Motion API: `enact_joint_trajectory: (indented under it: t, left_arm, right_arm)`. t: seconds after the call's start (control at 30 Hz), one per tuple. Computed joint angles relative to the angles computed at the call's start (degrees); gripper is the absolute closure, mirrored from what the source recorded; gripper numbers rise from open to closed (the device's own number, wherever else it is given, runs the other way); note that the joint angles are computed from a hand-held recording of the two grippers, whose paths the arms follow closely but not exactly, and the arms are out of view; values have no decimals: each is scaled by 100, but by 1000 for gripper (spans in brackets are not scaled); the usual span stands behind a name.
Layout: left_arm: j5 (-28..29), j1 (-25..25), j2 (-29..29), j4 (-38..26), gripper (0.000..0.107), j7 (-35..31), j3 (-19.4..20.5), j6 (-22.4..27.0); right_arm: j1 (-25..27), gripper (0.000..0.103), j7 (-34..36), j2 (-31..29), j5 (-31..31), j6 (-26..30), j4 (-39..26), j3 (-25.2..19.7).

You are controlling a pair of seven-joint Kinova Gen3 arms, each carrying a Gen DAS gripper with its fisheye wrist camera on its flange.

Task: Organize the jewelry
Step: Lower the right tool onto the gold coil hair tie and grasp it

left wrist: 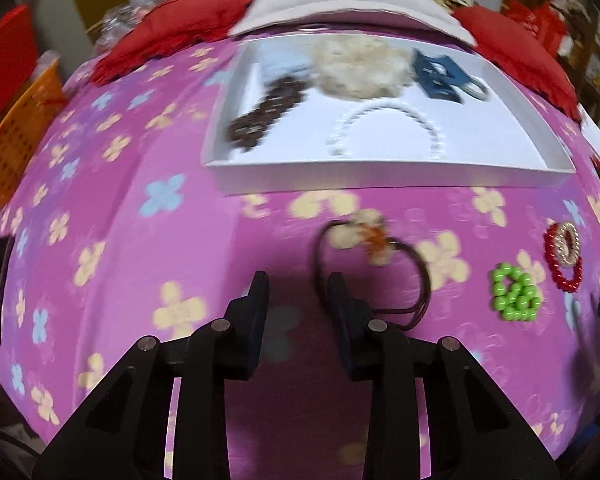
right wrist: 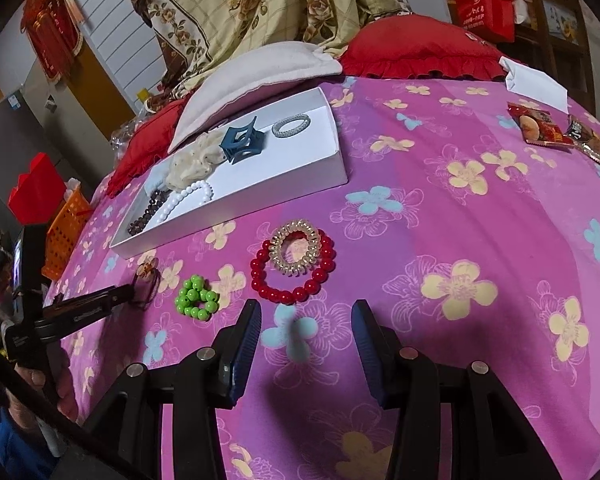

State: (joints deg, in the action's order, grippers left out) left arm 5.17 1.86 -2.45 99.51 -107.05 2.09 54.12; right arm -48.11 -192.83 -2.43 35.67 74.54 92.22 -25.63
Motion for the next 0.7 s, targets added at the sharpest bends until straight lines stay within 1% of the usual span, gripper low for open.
enact_joint_trajectory:
  t: [0.17,0.23,0.3,0.37,0.43,0.53,0.63,0.7]
  left_arm:
    - [234,-271,-76,85,78,-175,-257,29]
    - [451,-381,-92,125,78,-320,-357,46]
    - [562,-444,-119,175,74,-406,-382,22]
    - [503,-462,-138,208,70,-356,-340,-36]
    - [497,-476,-101,160,70,-342,-330,16]
    - [571,-507,-99,164,70,-400,-347,28]
    - [572,-514,-143,250,67,-422,-341,-88]
    - [623,-530,-122,225,67,-449,-362,-51]
  right_arm:
    - [67,58,43,10,-127,-135,29,65]
    - [53,58,40,34,-112,-121,18,50]
    - [29,58,71,76,-123,-81,-10,53]
    - [31,58,136,87,-174,-103,-26,99]
    - [43,58,193,83,-147,-114,-47,132]
    - [118,58,482,81,-185,-188,-81,218]
    - [238,58,929,153,-250,-204,-163,334]
    - [331,58,1302,196,-314,-301,-196,436]
